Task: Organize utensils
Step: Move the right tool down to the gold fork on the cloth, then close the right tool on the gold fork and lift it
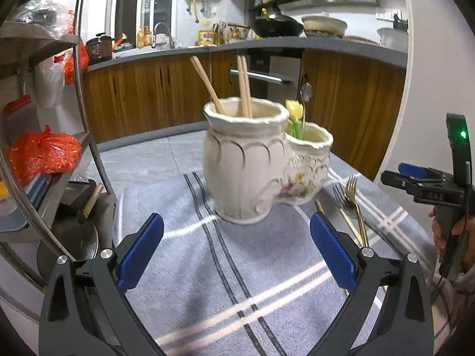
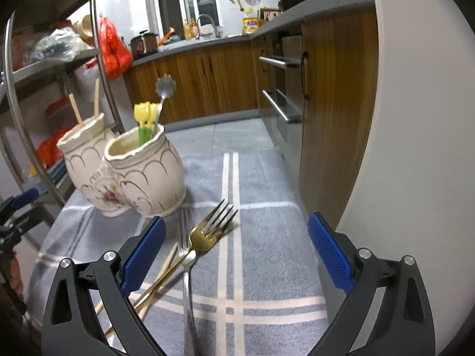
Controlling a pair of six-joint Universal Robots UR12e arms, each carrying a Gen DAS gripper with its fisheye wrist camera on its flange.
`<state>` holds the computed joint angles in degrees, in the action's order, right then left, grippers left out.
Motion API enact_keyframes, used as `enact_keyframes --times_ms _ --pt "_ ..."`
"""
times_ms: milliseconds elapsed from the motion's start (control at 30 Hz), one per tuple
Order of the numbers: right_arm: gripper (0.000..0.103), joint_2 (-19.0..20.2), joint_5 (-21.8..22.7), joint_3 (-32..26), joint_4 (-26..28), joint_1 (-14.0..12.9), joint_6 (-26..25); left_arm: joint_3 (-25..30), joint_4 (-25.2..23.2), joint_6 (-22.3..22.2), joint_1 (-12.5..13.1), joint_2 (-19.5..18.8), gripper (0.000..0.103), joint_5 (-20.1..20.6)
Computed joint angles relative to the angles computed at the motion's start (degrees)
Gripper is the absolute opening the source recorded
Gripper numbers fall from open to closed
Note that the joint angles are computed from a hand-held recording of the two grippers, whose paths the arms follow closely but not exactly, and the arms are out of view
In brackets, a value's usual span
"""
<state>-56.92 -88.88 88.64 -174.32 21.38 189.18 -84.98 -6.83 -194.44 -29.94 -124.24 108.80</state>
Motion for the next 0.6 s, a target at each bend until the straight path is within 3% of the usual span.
enact_keyframes --times_ms 367,600 --pt "0.094 1.79 3.37 -3.12 5.18 -0.77 1.47 1.69 -2.92 1.15 -0.81 -1.45 0.097 -2.40" --pt "0.068 2.80 5.27 -5.33 8.42 -0.90 0.52 2.32 -3.97 1.61 -1.21 -1.83 0.097 -2.61"
